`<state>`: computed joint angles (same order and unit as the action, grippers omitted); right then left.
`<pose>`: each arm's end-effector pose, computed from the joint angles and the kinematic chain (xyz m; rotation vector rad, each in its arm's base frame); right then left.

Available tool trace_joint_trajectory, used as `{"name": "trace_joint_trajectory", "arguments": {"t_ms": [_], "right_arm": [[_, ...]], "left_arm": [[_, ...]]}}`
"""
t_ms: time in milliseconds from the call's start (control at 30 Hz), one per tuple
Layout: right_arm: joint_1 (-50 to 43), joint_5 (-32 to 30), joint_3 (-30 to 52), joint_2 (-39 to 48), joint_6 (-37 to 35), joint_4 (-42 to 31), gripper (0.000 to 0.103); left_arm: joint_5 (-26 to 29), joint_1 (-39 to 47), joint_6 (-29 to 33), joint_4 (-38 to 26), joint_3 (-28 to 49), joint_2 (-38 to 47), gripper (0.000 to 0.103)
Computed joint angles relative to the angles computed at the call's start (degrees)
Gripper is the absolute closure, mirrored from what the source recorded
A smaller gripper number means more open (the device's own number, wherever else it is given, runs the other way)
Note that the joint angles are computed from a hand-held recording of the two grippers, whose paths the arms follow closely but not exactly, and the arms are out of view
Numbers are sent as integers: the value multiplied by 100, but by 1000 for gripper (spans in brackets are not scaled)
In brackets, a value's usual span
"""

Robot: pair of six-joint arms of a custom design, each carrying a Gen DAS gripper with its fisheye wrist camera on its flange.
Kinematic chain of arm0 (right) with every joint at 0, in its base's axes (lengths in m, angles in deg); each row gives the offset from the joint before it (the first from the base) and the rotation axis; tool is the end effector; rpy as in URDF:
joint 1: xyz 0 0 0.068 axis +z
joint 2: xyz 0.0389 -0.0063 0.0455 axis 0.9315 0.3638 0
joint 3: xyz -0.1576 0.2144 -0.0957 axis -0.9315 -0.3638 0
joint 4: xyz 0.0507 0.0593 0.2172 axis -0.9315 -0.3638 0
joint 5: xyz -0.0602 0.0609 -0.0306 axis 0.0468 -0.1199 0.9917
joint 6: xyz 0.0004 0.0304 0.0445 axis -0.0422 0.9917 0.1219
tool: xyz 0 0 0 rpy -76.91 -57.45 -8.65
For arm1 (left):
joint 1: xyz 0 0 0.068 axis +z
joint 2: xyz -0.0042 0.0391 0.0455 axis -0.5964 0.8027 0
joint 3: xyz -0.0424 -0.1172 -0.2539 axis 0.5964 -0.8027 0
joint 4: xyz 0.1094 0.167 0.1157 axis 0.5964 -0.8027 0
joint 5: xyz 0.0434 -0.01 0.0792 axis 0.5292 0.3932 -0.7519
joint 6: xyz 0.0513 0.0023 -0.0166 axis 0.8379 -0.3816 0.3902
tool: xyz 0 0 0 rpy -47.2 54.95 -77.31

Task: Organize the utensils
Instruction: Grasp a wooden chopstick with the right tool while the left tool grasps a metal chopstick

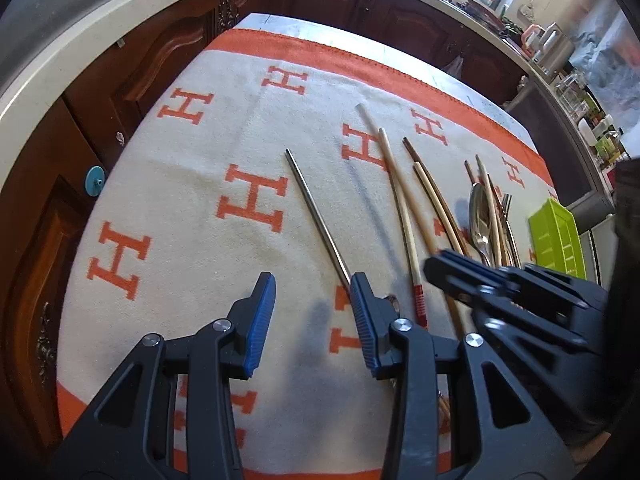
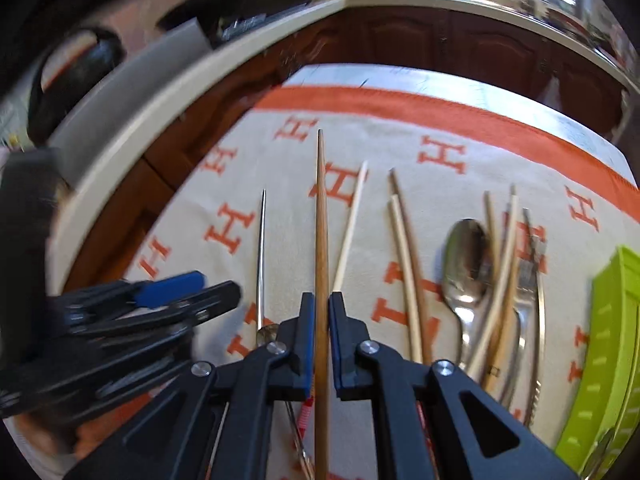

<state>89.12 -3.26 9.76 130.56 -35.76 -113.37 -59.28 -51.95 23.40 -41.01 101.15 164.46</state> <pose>0.3427 0.1421 0.1973 -0.7359 2.5352 0.5913 0.2797 -0.0732 0.1729 -0.5808 2.6110 -0.1769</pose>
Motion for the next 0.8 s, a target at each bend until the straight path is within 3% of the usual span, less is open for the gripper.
{"name": "trace_joint_trajectory", "arguments": {"t_ms": [200, 367, 567, 800], "right_arm": [[-476, -445, -493, -523, 75, 94, 97], [-816, -654, -916, -847, 15, 220, 97], [-1178, -904, -1133, -917, -74, 224, 97], [-1516, -1153, -1353, -968, -178, 228, 97]], "left_arm": [[-131, -44, -244, -304, 613, 691, 68], [-460, -297, -505, -916, 1259, 1214, 68], [-1208, -709, -906, -1770, 2085, 1744, 67], [-1669, -1052, -1404, -1557, 1853, 1683, 82]]}}
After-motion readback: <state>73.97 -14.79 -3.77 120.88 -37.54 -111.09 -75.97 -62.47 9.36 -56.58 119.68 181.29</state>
